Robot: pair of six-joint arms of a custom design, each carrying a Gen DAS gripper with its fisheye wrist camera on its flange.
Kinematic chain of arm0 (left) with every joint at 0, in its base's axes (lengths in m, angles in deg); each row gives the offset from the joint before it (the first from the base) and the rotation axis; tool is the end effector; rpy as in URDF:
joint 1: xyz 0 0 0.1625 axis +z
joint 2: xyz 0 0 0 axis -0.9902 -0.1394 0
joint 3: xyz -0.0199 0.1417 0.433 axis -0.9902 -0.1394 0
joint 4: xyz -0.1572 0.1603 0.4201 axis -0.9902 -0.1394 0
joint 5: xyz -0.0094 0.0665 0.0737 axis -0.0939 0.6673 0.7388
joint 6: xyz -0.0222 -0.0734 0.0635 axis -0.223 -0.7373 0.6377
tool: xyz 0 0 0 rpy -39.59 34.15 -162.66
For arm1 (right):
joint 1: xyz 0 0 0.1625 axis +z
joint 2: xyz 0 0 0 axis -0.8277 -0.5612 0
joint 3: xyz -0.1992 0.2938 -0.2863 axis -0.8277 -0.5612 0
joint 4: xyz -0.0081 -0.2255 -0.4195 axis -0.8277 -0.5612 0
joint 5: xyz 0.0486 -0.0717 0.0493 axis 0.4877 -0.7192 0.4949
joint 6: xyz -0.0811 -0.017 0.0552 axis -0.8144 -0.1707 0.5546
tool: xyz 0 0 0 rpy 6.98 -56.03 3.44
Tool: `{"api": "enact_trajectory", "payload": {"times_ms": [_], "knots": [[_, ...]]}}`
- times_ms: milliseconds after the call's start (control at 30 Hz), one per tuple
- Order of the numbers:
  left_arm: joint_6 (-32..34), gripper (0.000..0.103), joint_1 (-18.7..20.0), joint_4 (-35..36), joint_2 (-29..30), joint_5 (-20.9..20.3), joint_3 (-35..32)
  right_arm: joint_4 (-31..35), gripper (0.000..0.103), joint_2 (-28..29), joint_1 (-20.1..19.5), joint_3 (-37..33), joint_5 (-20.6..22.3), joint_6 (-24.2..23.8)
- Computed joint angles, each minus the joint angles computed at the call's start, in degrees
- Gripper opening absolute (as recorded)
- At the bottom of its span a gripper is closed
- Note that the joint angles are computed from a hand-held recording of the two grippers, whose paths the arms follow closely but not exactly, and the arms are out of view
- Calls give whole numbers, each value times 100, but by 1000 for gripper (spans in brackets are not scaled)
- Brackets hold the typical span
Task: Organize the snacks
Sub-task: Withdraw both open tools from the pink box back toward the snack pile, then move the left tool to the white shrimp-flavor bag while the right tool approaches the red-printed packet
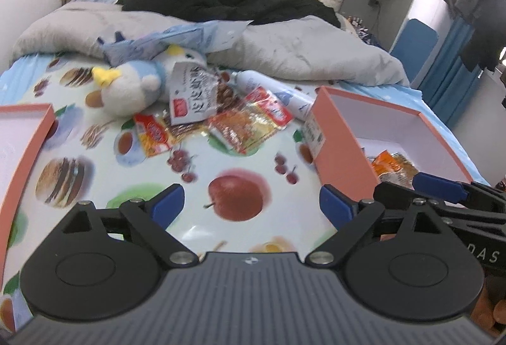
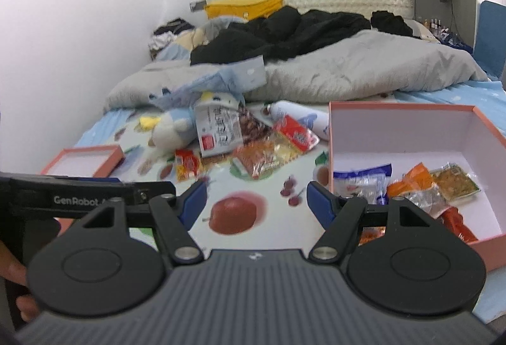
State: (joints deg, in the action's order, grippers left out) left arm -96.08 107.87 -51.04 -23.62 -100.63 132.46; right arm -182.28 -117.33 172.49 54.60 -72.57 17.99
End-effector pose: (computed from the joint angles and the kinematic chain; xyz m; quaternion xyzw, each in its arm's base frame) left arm -0.2516 -0.3666 0.2441 0.0325 0.8610 -0.4220 0.2819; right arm 0.3165 -0.4179 0.2377 0.3406 -0.8726 0.3033 0.1746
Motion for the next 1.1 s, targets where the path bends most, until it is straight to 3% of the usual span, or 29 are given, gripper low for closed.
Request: {"api": "enact_trajectory", "payload": {"times_ms": [300, 600, 800, 967, 1100], "knots": [[-325, 95, 171, 476, -340, -19, 181, -41, 72, 307, 94, -13, -124, 59], [688, 95, 745, -433, -397, -80, 369, -343, 72, 951, 133, -327, -190, -30], [1736, 94, 1474, -1297, 85, -80, 220, -355, 72, 1421, -58, -623, -105, 113], [3510, 94, 2142, -3018, 646, -315, 37, -335, 72, 1987, -172, -1073, -336, 21], [4745, 93, 2596, -3787, 1121, -410, -296, -370, 72, 2399, -272, -1457, -417, 92]]}}
